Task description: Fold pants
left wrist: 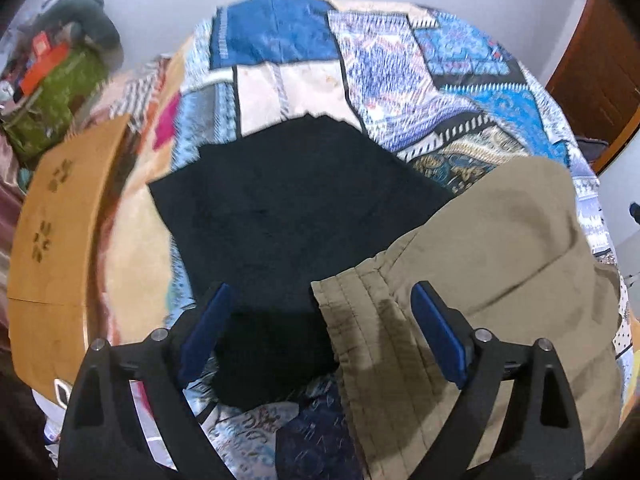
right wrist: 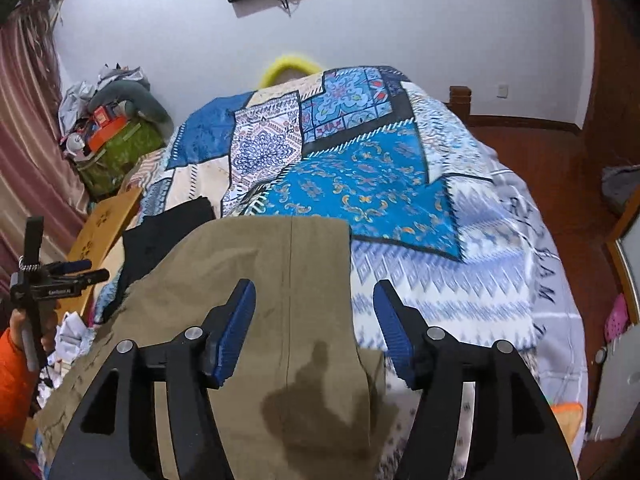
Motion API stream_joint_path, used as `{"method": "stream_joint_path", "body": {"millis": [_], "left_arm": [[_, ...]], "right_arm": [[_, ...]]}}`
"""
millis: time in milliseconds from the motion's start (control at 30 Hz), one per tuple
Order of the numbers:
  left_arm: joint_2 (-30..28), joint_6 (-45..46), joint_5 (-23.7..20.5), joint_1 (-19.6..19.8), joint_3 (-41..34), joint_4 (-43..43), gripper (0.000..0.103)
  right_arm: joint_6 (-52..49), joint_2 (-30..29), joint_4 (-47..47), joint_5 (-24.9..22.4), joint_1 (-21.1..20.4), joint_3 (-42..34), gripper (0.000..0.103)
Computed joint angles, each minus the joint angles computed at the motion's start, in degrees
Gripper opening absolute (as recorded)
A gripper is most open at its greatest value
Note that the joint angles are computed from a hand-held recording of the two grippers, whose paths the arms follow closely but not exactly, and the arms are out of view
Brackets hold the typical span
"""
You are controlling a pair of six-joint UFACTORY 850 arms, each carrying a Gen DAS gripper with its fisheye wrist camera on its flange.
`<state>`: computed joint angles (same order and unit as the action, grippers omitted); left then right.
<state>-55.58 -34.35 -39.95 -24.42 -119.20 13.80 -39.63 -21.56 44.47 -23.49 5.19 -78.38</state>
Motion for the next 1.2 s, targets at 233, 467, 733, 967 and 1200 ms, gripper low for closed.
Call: {"method": "stream_joint_path", "body": {"millis": [233,467,733,967,1200], "left_arm": [[-7.43,5.98,-4.34,1.02,-8.43,-7.14,0.092],[-9.79,10.17,-2.91,2.09,-10.01,-15.37,0.090],[-8.02,10.45,-0.09,1.29,-7.95,-14.28,0.054],[-3.00,3.61,4.00,0.72,-3.16,-5.74,0.046],[6.37,-7.52,9.92,-0.98,3.22,9.40,0.043]], "right_arm": [[10.39,-10.22,-12.05,-3.17,1.11,-11.06,0.057],[13.40,-18.31,-14.39,-7.14,1.43,-19.97,0.056],[10.22,-16.88,-10.44,-2.82,1.81,-17.25,0.013],[4.18,-11.30,-5.06,4.74,2.16,-12.94,0.012],[-1.92,-3.98,0.29,11.06,3.13,-11.56,0.011]]}}
